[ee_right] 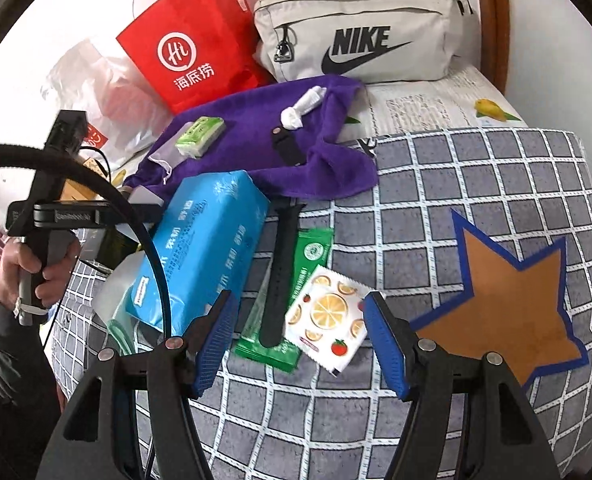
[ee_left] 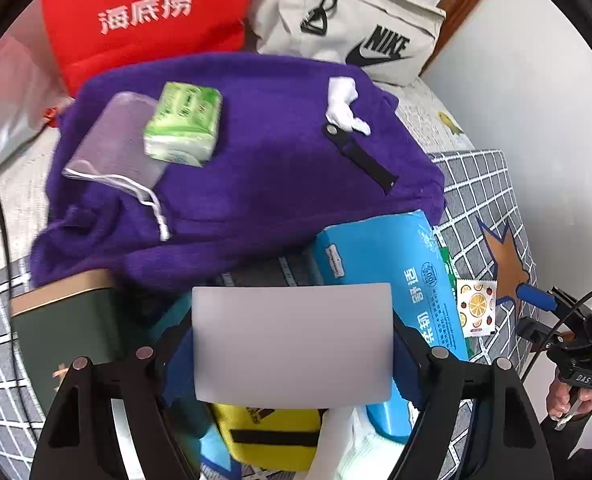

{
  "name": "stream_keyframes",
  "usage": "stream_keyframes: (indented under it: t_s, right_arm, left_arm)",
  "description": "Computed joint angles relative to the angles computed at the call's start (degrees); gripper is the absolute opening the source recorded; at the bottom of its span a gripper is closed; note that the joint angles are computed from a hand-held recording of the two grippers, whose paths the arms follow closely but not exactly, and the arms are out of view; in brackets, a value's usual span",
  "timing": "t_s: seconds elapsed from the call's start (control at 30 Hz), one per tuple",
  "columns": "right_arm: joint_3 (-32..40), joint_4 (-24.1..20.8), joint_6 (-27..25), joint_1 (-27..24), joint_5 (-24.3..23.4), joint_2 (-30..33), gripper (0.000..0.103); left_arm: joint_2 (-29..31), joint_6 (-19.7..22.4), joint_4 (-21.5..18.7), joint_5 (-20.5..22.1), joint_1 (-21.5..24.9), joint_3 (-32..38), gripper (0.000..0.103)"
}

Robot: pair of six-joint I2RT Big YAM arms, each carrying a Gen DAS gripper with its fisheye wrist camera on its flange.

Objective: Organize soft objects
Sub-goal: 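Grasp the white sponge block with the left tool, then grasp the fruit-print sticker card with the right tool while the left tool holds the sponge block, then carry the sponge block and sticker card over the purple towel with both tools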

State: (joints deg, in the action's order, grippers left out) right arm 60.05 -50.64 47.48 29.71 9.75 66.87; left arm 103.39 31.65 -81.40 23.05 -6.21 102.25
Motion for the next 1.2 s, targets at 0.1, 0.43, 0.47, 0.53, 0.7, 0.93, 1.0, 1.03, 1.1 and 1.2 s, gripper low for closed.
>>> stream_keyframes:
  t_s: [0.1, 0.43, 0.47, 0.53, 0.7, 0.93, 1.0, 1.03, 1.1, 1.2]
  right_arm:
    - [-0.3, -0.6, -0.2, 0.0, -0.1, -0.2, 0.065]
    - [-1.1, -0.9, -1.6, -0.5, -1.4, 3.2, 0.065]
    - [-0.9, -1.3, -1.4, -0.9, -1.1, 4.1, 0.065]
    - [-1.0, -0.8, -1.3, -1.7, -1.8, 5.4, 0.065]
    - [-0.9, 0.9, -3.7, -0.1, 1.4, 7.5, 0.029]
    - [-3.6, 6.4, -2.8, -0.3, -0.6, 1.9, 0.005]
    - [-3.2, 5.6, -3.1, 0.2, -1.0, 1.2, 0.004]
    - [-2.9, 5.2, -3.3, 0.5, -0.8, 1.2, 0.004]
    - [-2.3, 5.1, -4.1, 0.9, -1.4, 1.7, 0.004]
    - [-1.4, 4.7, -4.4, 0.8, -3.0, 4.1, 0.009]
  left_arm:
    - [-1.3, 0.4, 0.1, 1.4, 1.0, 0.0, 0.079]
    - [-8.3, -0.1, 0.5, 7.4, 5.7, -5.2, 0.079]
    - [-9.0, 0.2, 0.4, 7.5, 6.0, -5.8, 0.080]
    - [-9.9, 0.4, 0.2, 7.6, 6.4, -6.7, 0.080]
    - [-11.6, 0.2, -0.2, 9.0, 7.7, -8.5, 0.080]
    - [-12.8, 0.3, -1.0, 10.6, 9.4, -10.4, 0.080]
    - [-12.9, 0.4, -1.5, 11.0, 9.9, -10.6, 0.080]
    - [-12.9, 0.5, -1.6, 11.1, 10.1, -10.7, 0.080]
    - [-12.8, 0.7, -2.1, 11.4, 10.4, -10.7, 0.080]
    - [-12.7, 0.8, -2.8, 11.7, 11.0, -10.7, 0.080]
